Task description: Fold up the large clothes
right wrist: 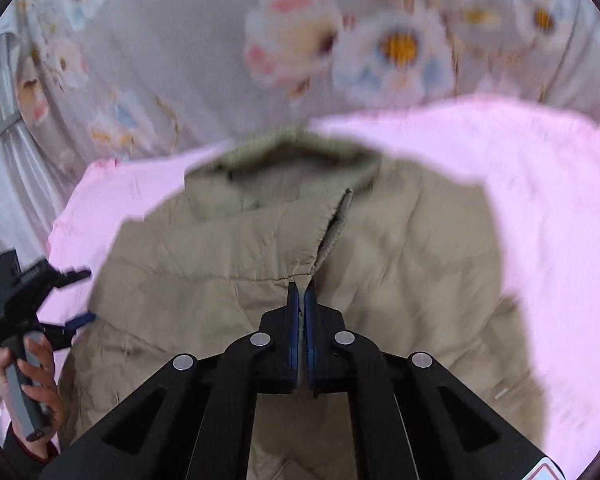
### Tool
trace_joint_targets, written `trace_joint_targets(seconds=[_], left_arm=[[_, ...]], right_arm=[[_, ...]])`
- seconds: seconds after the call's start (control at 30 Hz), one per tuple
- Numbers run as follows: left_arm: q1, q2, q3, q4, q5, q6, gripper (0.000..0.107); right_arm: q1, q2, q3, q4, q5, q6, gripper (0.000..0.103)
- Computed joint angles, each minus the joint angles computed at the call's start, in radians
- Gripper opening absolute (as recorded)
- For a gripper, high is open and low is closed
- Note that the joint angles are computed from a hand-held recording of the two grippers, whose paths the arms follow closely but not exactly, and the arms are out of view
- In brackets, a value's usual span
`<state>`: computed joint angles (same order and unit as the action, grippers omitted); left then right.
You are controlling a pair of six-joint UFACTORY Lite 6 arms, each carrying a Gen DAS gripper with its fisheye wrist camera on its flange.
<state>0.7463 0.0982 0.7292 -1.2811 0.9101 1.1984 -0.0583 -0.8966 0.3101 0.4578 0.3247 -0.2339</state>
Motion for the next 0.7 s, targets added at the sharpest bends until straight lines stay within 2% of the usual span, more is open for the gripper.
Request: trace_joint_targets(seconds=[0.07,0.17,0.23,0.3,0.37,0.5,0.6,0.7], left_arm=[[-0.023,-0.016,-0.001,0.003,-0.010,-0.011,0.074],[-0.090,-0.036,-0.001,0.015,-0.065,-0.036,0.069],[-0.132,-0.048,-0.004,0.019,-0.143,-0.047,0.060],[-0.185,-0.056,-0.009,0.015,-0.260,-0.054,0.045],[-0.214,-0.040,-0.005,0.011,-0.324,-0.044,0.038],[-0.267,-0.065,-0.041,-0.044,-0.436,0.052,0.025],[-0.327,-0.100,-0.077,-0.082,-0.534,0.107,0.020],[-0.405,-0.134,-0.119,-0.176,-0.654,0.208,0.019]], right_arm=[[-0.070,-0.037,0.058,-0.051,0.050,0.016,0.002],[-0.240,0.001,0.097,0.140,0.118,-0.241,0.002],[-0.335,0.039,0.067,0.274,0.150,-0.427,0.002],[-0.390,0.091,0.037,0.372,0.167,-0.563,0.002],[-0.392,0.147,-0.008,0.445,0.132,-0.666,0.002],[-0.397,0.286,-0.074,0.713,0.072,-0.972,0.002],[-0.392,0.350,-0.102,0.891,0.045,-1.162,0.002],[-0.330,0.357,-0.129,0.976,-0.019,-1.232,0.003]])
